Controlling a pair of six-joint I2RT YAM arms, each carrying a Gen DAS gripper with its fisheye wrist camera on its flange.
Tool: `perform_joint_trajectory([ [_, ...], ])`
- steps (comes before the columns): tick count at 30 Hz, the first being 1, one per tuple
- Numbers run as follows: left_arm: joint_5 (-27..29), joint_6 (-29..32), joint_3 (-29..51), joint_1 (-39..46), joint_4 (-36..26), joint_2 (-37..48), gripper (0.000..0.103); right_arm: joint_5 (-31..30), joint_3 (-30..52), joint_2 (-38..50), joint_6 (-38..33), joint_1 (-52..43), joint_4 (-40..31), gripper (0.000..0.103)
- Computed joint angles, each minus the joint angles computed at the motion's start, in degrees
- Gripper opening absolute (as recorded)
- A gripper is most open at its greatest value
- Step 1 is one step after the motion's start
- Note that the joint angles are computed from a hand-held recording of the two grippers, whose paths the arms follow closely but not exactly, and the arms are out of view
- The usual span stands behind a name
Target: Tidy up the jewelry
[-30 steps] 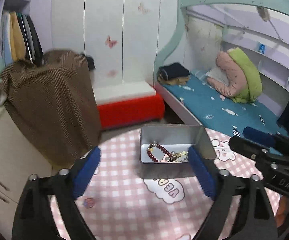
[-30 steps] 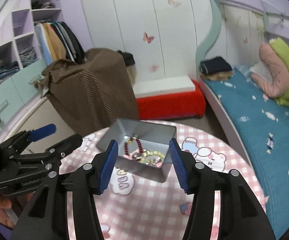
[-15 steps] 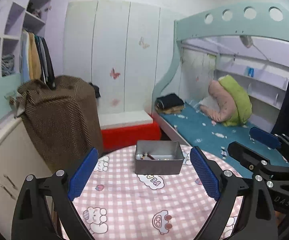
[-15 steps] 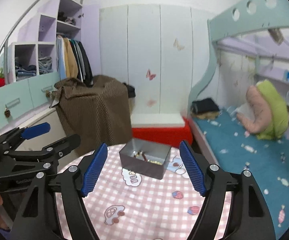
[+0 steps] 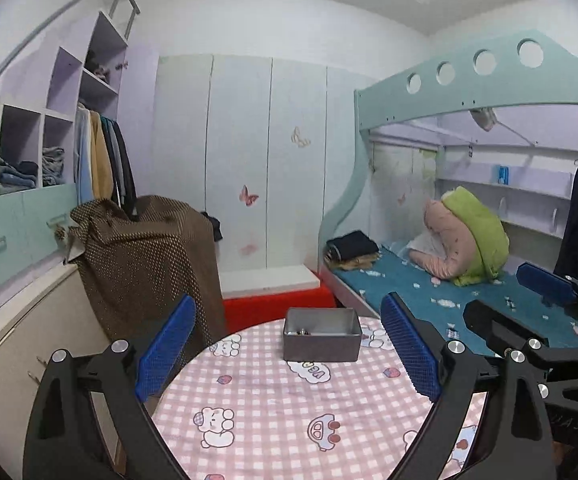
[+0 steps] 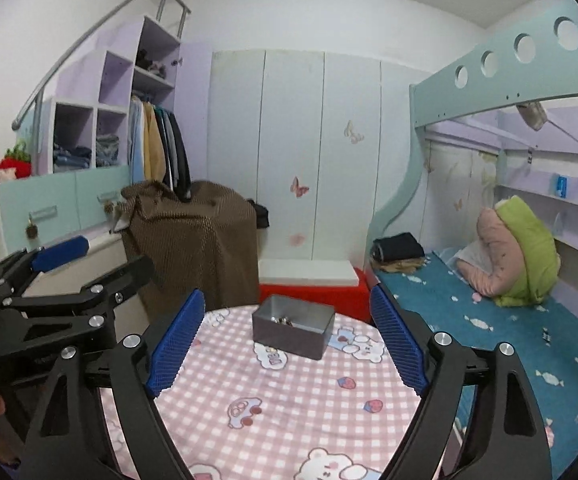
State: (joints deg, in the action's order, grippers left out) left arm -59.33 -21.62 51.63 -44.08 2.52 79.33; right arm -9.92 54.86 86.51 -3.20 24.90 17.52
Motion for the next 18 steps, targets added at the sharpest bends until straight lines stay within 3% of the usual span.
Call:
perform_joint_trajectory([
  [5,-8.28,-0.36,-0.25,-5.43,0.23,-0.19,0.091,1.16,-4.19,-4.64,0.62,0.31,1.41,0.084],
  [18,-12.08,2.45,-1.19,-9.05,3.77,-1.1,0.091,2.75,-8.39,-9.49,1.38,-0.2,3.27,0.085],
])
